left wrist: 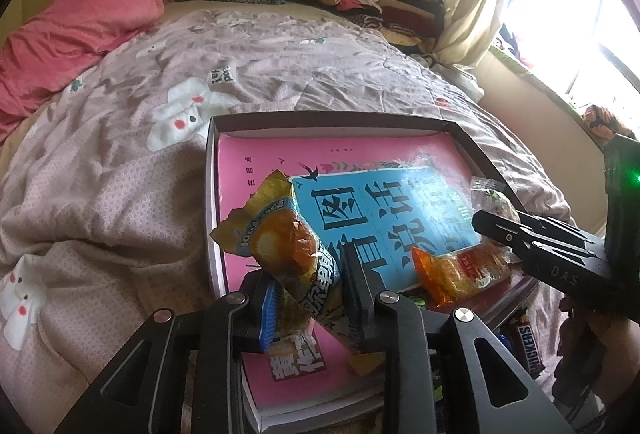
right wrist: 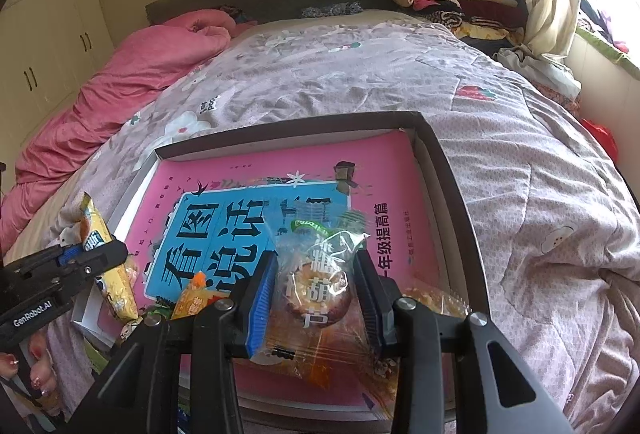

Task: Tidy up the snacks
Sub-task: 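Lower the cookie packet and the yellow bag toward the tray with both tools, then open the right tool to drop the cookie packet while the left releases the yellow bag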

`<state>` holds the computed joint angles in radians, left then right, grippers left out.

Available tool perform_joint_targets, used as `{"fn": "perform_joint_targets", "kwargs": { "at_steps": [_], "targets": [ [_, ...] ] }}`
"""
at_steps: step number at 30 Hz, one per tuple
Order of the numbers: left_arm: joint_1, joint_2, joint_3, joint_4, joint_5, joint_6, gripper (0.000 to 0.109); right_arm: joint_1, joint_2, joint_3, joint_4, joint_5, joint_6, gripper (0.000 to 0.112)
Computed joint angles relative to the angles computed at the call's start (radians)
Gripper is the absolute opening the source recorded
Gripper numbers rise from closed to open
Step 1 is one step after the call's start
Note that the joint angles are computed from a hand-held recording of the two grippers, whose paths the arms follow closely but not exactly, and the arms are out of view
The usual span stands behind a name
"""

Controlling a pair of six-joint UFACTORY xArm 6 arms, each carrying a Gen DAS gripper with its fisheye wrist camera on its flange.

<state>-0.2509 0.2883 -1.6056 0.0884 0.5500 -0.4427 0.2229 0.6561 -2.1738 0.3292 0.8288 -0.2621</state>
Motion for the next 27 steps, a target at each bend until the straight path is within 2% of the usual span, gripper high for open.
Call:
{"fn": "perform_joint_targets", "kwargs": {
  "at_steps": [10,18,27],
  "targets": [
    [0.0,0.0,0.0,0.0,0.0,-0.001,0.029,-0.007,-0.049,0.073,0.033,-0.016,-0.013,0.04],
    [0.001,0.001,-0.001,-0.013,0.001,0.004,0.029,-0.008,-0.094,0.139,0.03,-0.046,-0.019,0.047],
    [-0.001,-0.003,0.006,-0.03,-0.003,0.01,0.037,-0.018,-0.132,0.185,0.048,-0.067,-0.017,0.05]
  ]
}}
